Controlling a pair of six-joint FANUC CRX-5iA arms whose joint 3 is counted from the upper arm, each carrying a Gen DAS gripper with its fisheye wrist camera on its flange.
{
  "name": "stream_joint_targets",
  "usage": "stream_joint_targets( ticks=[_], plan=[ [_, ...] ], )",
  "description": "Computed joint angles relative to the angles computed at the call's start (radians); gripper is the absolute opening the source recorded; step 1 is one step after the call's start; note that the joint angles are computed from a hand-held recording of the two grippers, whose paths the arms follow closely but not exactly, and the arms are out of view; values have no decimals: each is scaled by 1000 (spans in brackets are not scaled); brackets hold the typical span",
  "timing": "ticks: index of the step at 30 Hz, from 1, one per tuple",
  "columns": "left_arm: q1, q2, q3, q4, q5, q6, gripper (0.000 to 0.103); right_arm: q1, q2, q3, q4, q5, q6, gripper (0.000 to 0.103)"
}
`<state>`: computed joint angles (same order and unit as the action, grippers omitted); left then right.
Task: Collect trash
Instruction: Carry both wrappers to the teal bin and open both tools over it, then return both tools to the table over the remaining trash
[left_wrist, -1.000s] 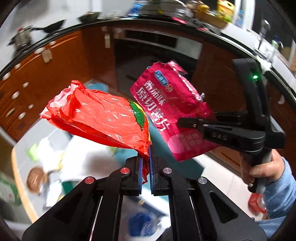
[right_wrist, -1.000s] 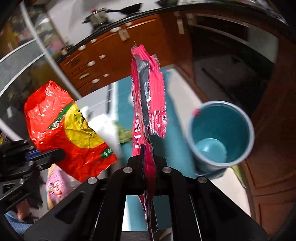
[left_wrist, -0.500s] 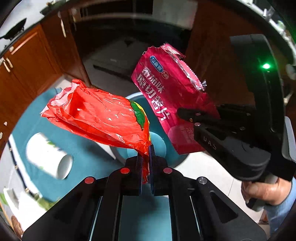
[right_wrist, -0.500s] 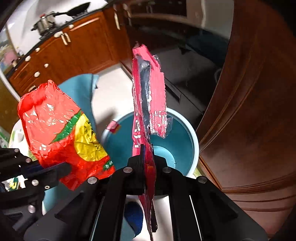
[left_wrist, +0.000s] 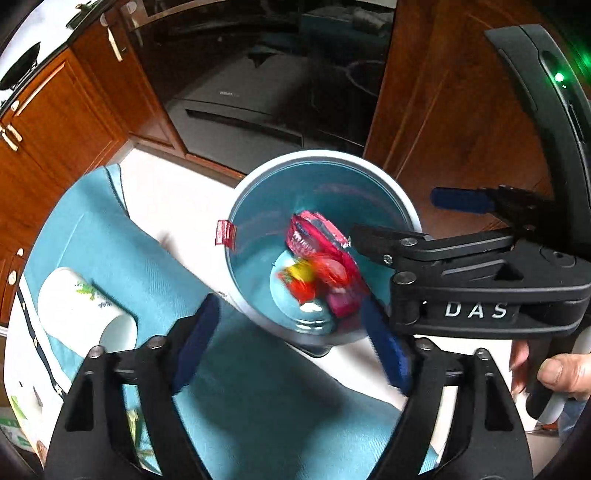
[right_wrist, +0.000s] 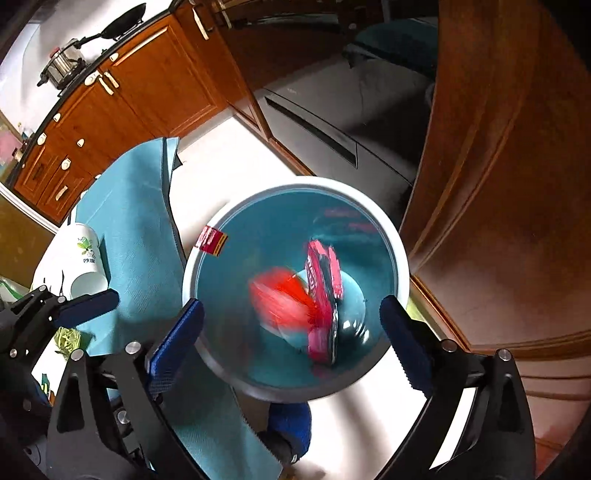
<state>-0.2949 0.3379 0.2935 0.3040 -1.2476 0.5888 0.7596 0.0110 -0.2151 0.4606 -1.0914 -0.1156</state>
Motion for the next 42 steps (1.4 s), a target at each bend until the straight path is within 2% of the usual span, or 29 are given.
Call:
stream_joint_targets(
  ticks=[3,11,15,19,22,28,31,36,42],
  plan=[
    [19,-21,-22,21,11,-21,98,16,7,24,-14,-47,26,92],
    [73,-86,-76,68,-1,-61,99,99,21,99,7,-165,49,92],
    [129,-119,-99,112,-15,-107,99,153,57,170,47,-249,96,92],
    [203,-156,-140,155,-25,-150,99,193,94,250,46,-293,124,92],
    [267,-175,-152,176,-45,-175,99,221,146,340,56,-327,166,92],
    [408,-194,-163,207,-62,-224,99,229,259,524,36,-329,275,95],
    [486,-184,-155,216,-62,-239,99,226,351,661,6,-343,364,96],
    [605,-124,-87,215,-79,-224,99,220,503,886,-61,-368,500,96],
    [700,-28,7,188,-86,-164,99,215,678,1149,-139,-432,623,96]
  ],
)
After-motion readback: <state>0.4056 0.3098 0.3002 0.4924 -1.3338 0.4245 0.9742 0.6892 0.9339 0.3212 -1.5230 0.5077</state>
